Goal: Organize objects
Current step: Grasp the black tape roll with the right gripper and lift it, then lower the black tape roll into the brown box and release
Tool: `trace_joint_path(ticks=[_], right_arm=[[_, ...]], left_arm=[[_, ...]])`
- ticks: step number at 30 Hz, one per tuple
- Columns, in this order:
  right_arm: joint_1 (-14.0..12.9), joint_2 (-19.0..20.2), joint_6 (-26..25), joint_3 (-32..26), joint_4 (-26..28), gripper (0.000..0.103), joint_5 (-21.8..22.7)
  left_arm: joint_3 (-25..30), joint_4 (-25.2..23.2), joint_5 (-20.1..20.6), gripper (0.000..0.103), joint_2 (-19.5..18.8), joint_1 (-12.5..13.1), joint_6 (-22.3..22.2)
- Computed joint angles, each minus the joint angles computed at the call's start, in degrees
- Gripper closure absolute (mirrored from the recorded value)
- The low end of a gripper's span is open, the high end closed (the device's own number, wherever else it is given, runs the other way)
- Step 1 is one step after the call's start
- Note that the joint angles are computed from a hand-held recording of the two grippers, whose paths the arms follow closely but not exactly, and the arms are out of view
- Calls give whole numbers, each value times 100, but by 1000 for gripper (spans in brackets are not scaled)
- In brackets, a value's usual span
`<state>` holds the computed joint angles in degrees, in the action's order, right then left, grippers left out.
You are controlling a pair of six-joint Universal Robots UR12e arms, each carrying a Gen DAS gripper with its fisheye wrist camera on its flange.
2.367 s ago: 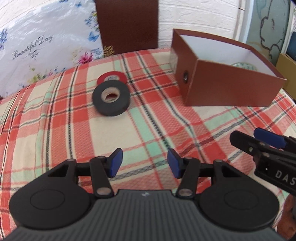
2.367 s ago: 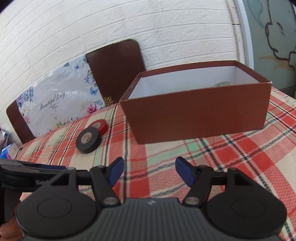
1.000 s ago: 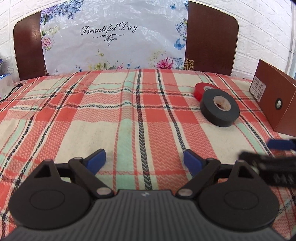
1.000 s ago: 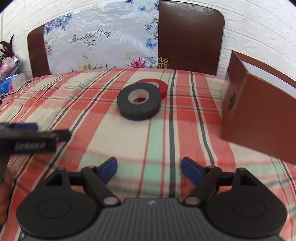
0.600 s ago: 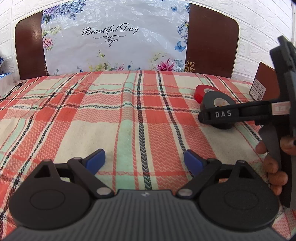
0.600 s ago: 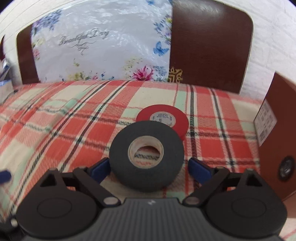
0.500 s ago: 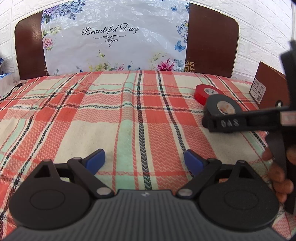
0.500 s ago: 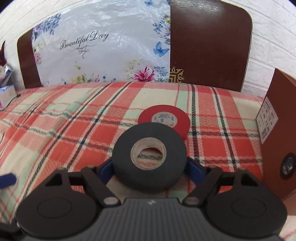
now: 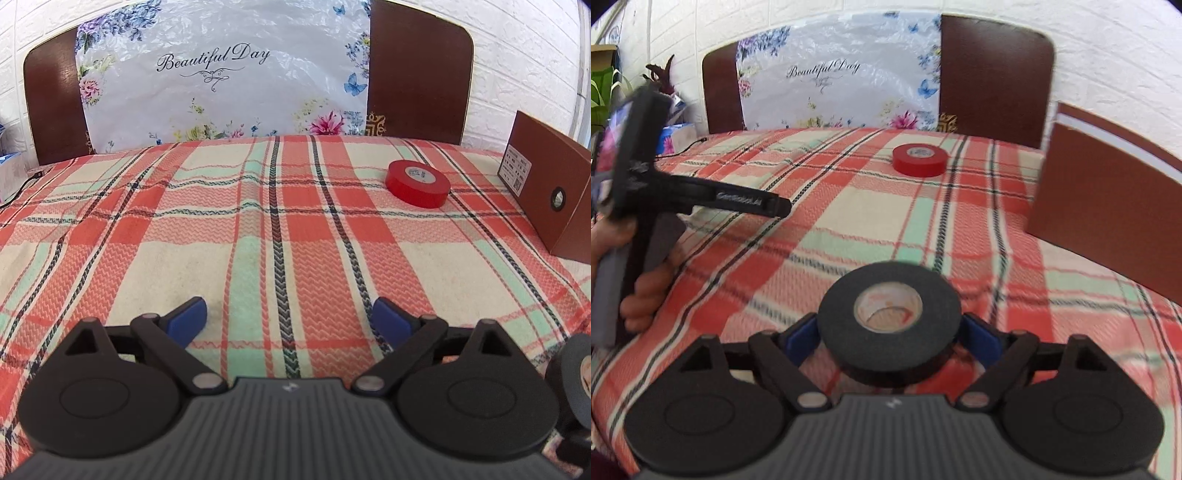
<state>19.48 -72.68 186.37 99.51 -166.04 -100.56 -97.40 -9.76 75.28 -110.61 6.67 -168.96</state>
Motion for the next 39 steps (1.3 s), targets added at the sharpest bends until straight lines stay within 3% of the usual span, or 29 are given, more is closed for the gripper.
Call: trace_joint_path(ticks=[2,5,7,9,12,14,15,16,17,20,23,27,30,35,39], right_arm=[[15,-12,-88,35,-65,12,-43],[-12,-18,-87,58,-120,12,8],[-52,-23,-33,92,-161,12,95],[-62,-31,16,120,-187,12,134],[-60,-45,35,165,-257,14,152],[-75,-64,22,202,-315,23,190],[-82,-74,-6,214,-309,24,219],[-83,-79,-53,232,-354,25,221],[-81,-85,-83,256,-418,26,218],[-45,-89,-179,271,-596,26,86],[-66,-50,-236,250,-1113,27,-78],[-42,175,-850,60,-2113,27,-1002],[-165,296,-1066,-120,-2496,27,-1436],[-545,335,-523,-270,-2397,27,-1504],[-766,409,83,-432,-1786,26,-1630]], left_arm=[[41,-361,-51,11,92,-8,83],[-35,-951,-1223,22,369,140,245],[-63,-1380,-1672,29,537,110,793],[20,-2073,-1743,35,639,-4,1364],[265,-3317,-1900,35,635,-110,1823],[316,-3740,-1774,35,599,-198,1949],[249,-3592,-1769,35,605,-208,1907],[223,-3529,-1803,45,604,-208,1945],[264,-3669,-1928,68,596,-192,1988],[513,-4003,-1985,68,550,-233,1745],[688,-3672,-2084,69,512,-323,1631],[1078,-3089,-2252,69,326,-579,1437],[1433,-2761,-2231,68,96,-852,1335],[1998,-2662,-2042,67,-322,-1244,1169],[2299,-2872,-1685,63,-551,-1443,1003]])
